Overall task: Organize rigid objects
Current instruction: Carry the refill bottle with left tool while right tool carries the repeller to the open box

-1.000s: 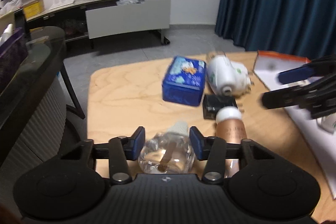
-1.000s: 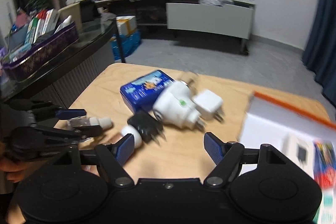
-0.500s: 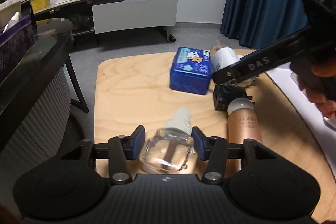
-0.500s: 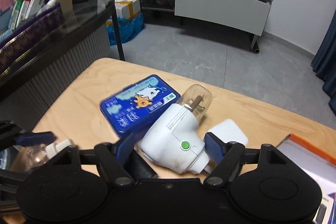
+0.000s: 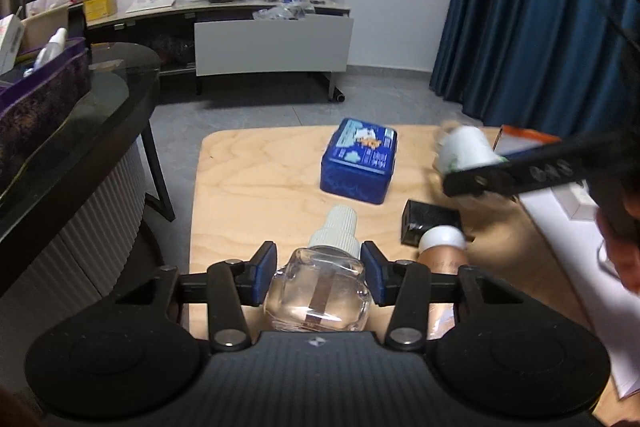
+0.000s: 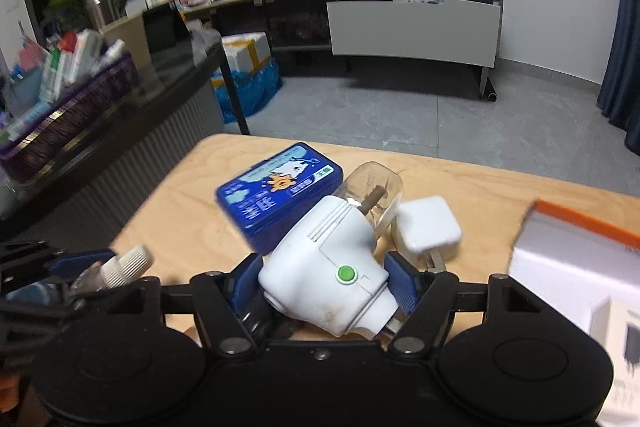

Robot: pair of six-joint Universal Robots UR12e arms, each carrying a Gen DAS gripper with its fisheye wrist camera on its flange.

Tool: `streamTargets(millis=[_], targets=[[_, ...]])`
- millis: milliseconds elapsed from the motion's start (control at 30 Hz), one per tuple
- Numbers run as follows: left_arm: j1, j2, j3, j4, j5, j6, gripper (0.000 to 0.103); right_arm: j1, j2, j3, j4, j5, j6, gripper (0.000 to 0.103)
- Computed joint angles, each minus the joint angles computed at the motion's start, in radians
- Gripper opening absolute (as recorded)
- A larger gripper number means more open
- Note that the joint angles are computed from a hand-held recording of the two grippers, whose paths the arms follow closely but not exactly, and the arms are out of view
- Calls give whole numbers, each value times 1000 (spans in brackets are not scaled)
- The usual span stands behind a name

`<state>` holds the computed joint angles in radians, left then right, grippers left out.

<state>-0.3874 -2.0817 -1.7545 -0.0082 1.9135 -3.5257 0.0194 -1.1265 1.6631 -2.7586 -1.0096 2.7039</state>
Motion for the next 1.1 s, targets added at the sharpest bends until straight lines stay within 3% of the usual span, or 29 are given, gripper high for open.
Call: streamTargets(millis=[233, 400, 600, 667, 900, 1100], targets=[[-42, 11, 15, 13, 72, -18, 47, -76, -112, 139, -88, 61, 43, 80], [-88, 11, 46, -17, 108, -48, 47, -145, -190, 236, -183, 63, 94, 80], [-143, -17, 97, -13, 102, -85, 47, -234, -259, 325, -269, 52, 134, 80], [-155, -29, 120, -23, 75, -95, 47, -264, -277, 349, -286, 54, 141, 80], [-188, -88, 235, -62, 24, -26, 47, -338, -301, 403, -350, 42, 165, 80], [-213, -115, 277, -63, 67, -39, 47, -353, -303, 424, -377, 61, 154, 80]])
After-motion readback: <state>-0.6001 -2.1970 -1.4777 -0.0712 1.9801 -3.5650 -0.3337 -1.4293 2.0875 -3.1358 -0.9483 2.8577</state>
